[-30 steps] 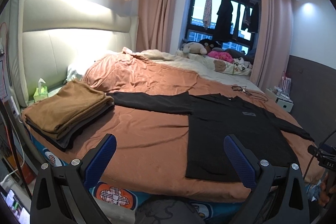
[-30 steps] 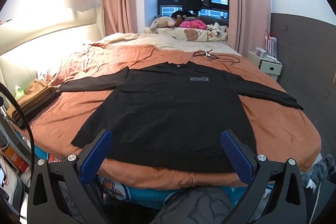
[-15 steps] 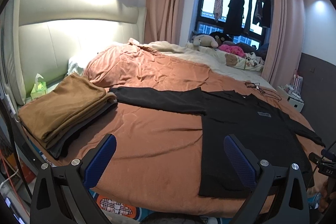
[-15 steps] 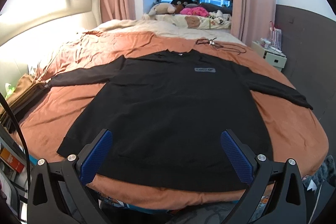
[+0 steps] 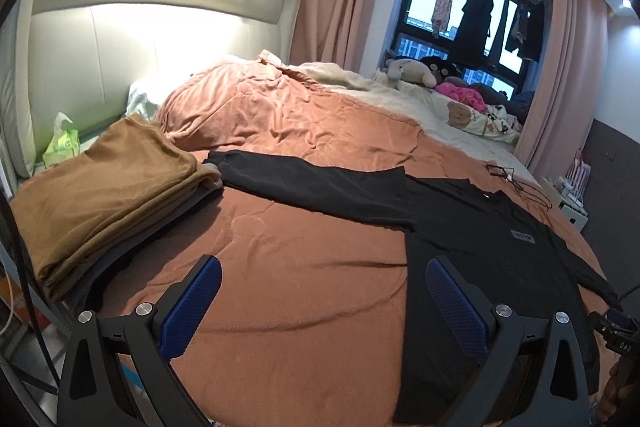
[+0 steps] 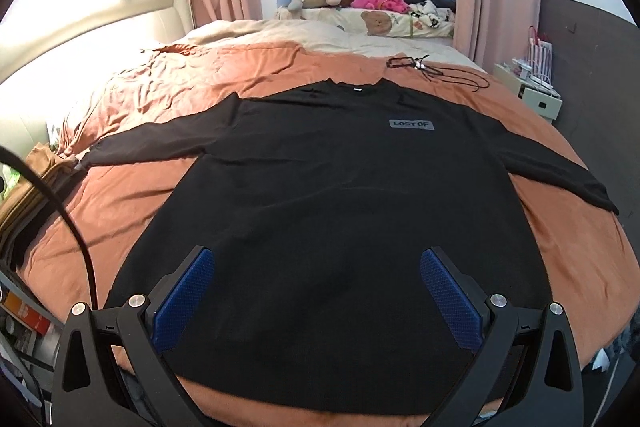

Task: Fold small clothes
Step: 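Move the left tool toward the sleeve of the black T-shirt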

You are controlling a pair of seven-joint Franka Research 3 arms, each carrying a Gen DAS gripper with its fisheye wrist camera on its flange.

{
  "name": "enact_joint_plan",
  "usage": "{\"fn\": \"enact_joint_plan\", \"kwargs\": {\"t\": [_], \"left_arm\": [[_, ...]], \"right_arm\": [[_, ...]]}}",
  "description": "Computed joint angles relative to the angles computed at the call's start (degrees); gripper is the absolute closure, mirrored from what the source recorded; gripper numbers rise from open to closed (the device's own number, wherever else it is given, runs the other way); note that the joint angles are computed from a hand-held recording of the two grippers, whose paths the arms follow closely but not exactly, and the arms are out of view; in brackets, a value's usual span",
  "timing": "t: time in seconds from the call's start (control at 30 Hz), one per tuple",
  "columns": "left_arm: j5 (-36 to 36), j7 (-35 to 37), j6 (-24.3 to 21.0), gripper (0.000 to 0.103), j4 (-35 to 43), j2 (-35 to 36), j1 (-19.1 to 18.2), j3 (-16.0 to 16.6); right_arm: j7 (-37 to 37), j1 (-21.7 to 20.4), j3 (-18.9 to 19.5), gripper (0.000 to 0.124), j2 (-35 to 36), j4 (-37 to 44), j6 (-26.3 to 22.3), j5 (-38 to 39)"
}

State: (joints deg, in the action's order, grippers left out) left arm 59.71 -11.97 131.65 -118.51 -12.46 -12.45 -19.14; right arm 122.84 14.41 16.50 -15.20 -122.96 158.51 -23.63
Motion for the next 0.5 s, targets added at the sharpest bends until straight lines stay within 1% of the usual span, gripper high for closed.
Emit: {"fn": "enact_joint_plan", "kwargs": {"t": [0.07, 0.13, 0.27, 0.33, 0.43, 0.5], "left_arm": [[-0.2, -0.5, 0.8, 0.000, -0.3, 0.2, 0.5, 0.7], [-0.4, -0.5, 1.9, 0.000, -0.4, 0.7, 1.2, 1.5], [-0.4, 0.1, 5.4, 0.000, -0.7, 1.4, 2.6, 3.0], [-0.9, 0.9, 5.5, 0.001, 0.1, 2.3, 3.0, 3.2], [-1.9, 1.4, 6.4, 0.004, 0.8, 3.5, 3.8, 4.0], [-2.8, 1.7, 6.5, 0.006, 1.4, 4.4, 4.2, 4.6]], "right_arm": [[-1.3, 0.5, -0.4, 0.021, 1.5, 1.4, -0.2, 0.6], [-1.3, 0.4, -0.3, 0.021, 3.3, 3.4, -1.4, -0.8], [-2.8, 2.4, -2.0, 0.021, 6.7, 6.9, -2.6, -0.5], [-3.8, 3.5, -2.9, 0.021, 8.4, 8.7, -3.1, -0.3], [-10.4, 6.0, -5.1, 0.021, 10.1, 9.8, -1.3, 5.9], [-12.9, 6.8, -5.9, 0.021, 10.8, 10.4, -0.8, 8.1]]}}
